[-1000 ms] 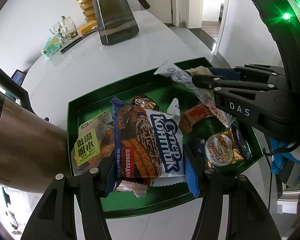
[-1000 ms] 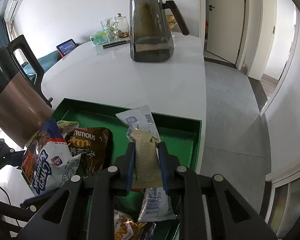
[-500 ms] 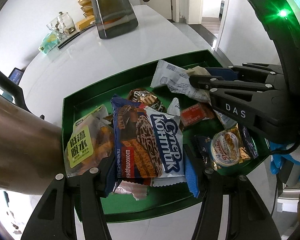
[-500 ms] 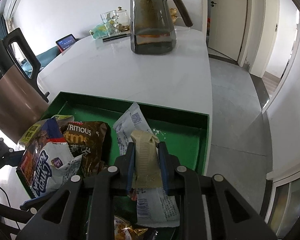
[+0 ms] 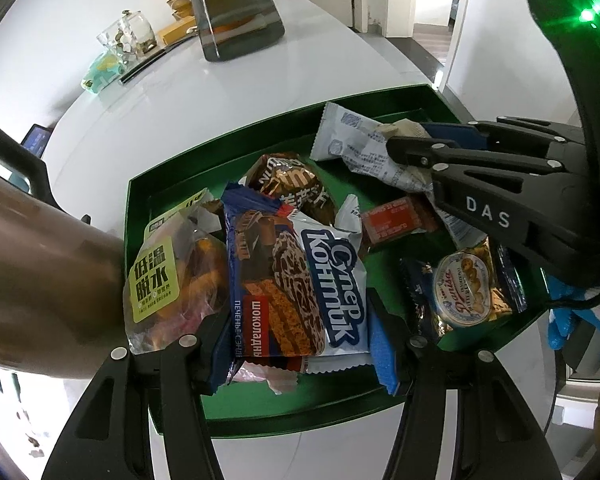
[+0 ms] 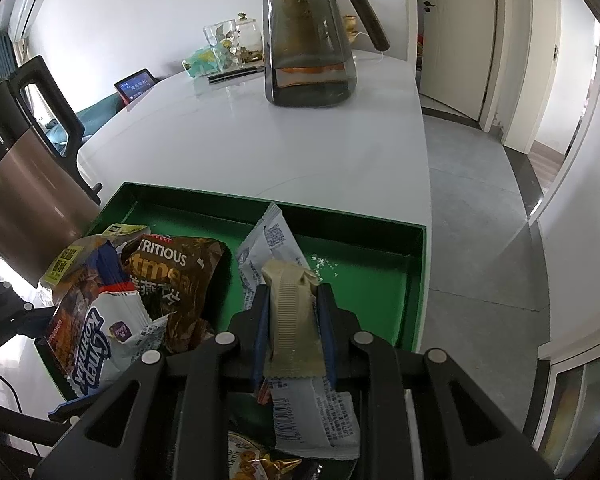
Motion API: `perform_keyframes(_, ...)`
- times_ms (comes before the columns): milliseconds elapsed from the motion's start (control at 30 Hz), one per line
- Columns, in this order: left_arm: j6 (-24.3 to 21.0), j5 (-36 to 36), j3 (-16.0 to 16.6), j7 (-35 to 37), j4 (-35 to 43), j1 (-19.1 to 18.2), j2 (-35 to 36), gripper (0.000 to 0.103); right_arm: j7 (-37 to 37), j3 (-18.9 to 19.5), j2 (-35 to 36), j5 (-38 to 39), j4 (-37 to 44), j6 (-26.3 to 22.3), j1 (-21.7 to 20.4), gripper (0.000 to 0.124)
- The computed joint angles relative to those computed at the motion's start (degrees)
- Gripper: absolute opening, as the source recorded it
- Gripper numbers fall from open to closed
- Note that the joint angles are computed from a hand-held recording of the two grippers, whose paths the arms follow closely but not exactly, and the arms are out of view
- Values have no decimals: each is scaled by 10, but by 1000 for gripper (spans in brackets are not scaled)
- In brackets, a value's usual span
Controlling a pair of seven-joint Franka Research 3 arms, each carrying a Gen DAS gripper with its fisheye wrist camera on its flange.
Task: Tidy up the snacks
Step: 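Lower the cookie pack and gold bar into the tray and open both tools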
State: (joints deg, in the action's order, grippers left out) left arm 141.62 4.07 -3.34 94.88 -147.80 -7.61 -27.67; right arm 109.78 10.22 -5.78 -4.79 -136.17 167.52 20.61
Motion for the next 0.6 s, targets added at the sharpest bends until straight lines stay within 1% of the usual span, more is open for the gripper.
perform_keyframes(300,-1,26,-18,-43,0,9,2,52,-4,0,-2,3,-4,5,2,0)
perform_keyframes(600,-10,43,-20,-70,-4,9,-9,52,3,5,-4,-7,-6,6,-1,0)
